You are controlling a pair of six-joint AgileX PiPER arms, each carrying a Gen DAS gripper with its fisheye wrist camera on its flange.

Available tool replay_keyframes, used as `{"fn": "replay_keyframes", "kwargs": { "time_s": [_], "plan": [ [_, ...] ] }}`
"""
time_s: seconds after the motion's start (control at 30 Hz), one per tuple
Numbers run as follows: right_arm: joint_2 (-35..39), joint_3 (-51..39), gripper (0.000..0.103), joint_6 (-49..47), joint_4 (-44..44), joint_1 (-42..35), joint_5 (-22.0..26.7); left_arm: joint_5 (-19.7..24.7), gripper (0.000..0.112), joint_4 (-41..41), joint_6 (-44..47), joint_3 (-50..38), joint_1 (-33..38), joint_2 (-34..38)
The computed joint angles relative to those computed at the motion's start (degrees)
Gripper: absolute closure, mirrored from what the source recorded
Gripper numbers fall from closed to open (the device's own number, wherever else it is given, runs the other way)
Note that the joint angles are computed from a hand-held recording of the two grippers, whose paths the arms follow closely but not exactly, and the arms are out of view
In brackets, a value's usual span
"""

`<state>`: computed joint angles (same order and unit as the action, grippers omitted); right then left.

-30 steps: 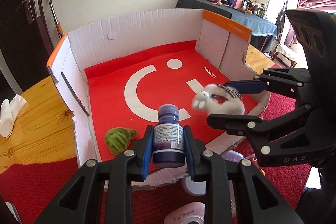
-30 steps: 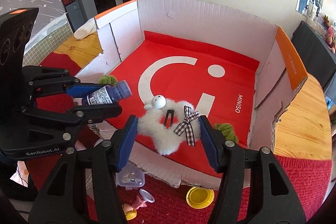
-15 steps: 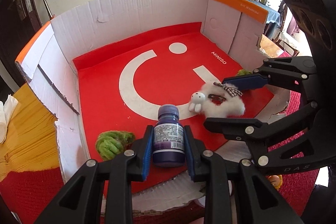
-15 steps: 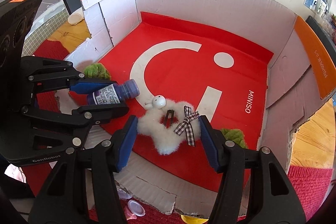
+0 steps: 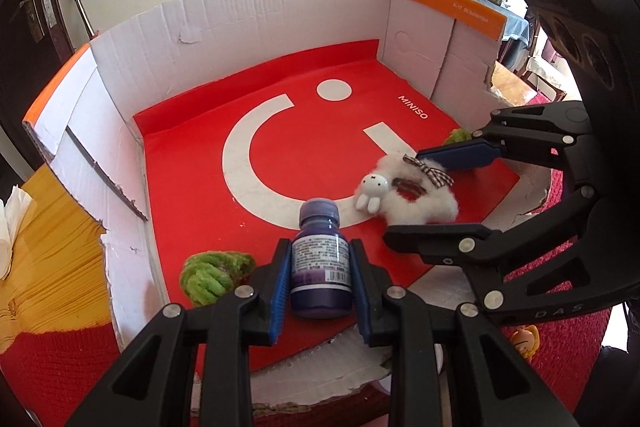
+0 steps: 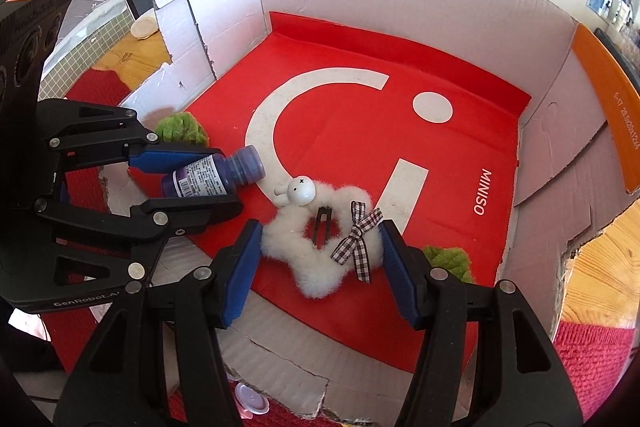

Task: Organize objects
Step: 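Lift the purple bottle and white plush and carry both into the box, then open the left gripper to set the bottle down while the right releases the plush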

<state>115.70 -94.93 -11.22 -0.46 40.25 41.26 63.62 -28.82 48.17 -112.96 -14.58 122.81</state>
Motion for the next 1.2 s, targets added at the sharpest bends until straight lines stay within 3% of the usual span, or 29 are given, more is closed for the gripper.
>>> {"fn": "replay_keyframes", "kwargs": {
  "time_s": [1.2],
  "plan": [
    [1.5, -1.6, 0.04, -0.9, -0.5, -0.1, -0.2, -1.0, 0.072, -0.5, 0.4, 0.7, 0.6, -0.4]
  ]
}}
